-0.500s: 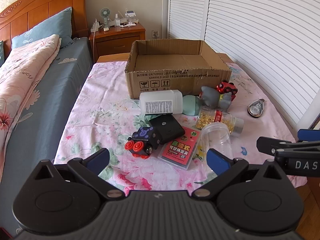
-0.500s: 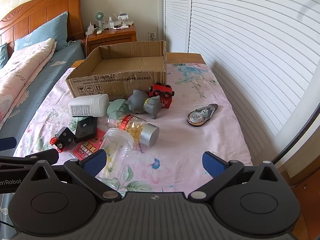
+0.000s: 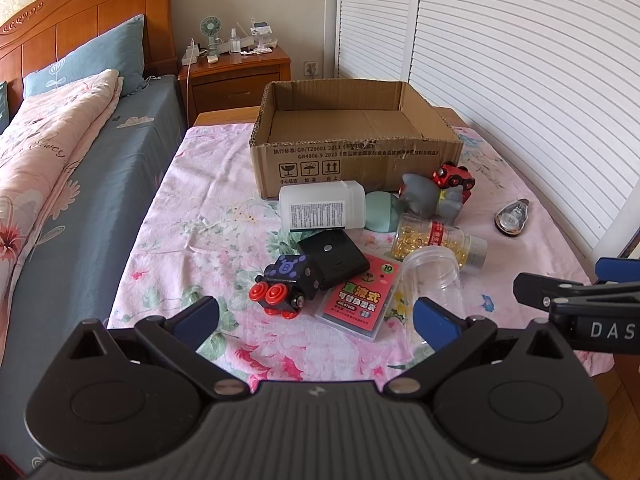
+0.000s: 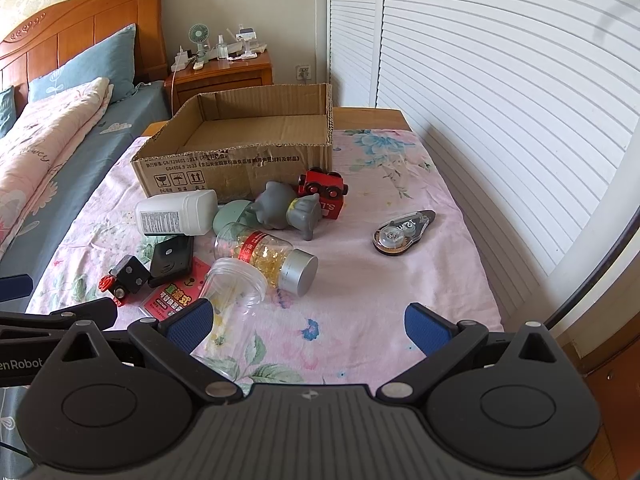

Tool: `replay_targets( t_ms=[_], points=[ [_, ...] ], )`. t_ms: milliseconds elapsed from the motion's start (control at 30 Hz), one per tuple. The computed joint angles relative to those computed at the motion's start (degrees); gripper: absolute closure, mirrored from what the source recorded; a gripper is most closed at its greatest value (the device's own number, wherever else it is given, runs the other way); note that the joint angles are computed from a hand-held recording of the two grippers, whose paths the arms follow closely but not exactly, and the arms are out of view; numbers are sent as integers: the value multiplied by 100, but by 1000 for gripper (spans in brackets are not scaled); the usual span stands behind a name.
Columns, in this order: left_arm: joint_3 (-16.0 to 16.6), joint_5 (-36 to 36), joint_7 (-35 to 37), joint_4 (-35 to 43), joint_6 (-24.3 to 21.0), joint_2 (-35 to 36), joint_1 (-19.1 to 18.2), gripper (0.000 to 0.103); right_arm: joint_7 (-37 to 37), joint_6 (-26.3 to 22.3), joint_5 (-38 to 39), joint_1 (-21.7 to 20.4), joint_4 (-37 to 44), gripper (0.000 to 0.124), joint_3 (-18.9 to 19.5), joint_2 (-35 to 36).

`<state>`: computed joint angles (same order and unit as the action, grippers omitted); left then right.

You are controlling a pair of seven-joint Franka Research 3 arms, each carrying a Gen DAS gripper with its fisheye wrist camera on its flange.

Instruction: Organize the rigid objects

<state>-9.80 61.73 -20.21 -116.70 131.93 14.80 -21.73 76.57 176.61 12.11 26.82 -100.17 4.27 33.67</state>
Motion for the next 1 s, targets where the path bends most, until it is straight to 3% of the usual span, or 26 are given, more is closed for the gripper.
replay_targets(
  t_ms=[400,733,833,1000],
  points=[
    [28,54,118,28,72,30,24,1,-138,133,-64,31,11,21,-23,33],
    [53,241,166,-66,189,-24,65,1,-709,221,7,-319,105,21,407,129],
    [66,330,131,-123,313,-35,102,1,-1060,276,79,-620,129,21,775,192],
    [98,542,167,-228,547,-37,165,1,-2144,364,215,-1533,161,21,1874,429]
  ],
)
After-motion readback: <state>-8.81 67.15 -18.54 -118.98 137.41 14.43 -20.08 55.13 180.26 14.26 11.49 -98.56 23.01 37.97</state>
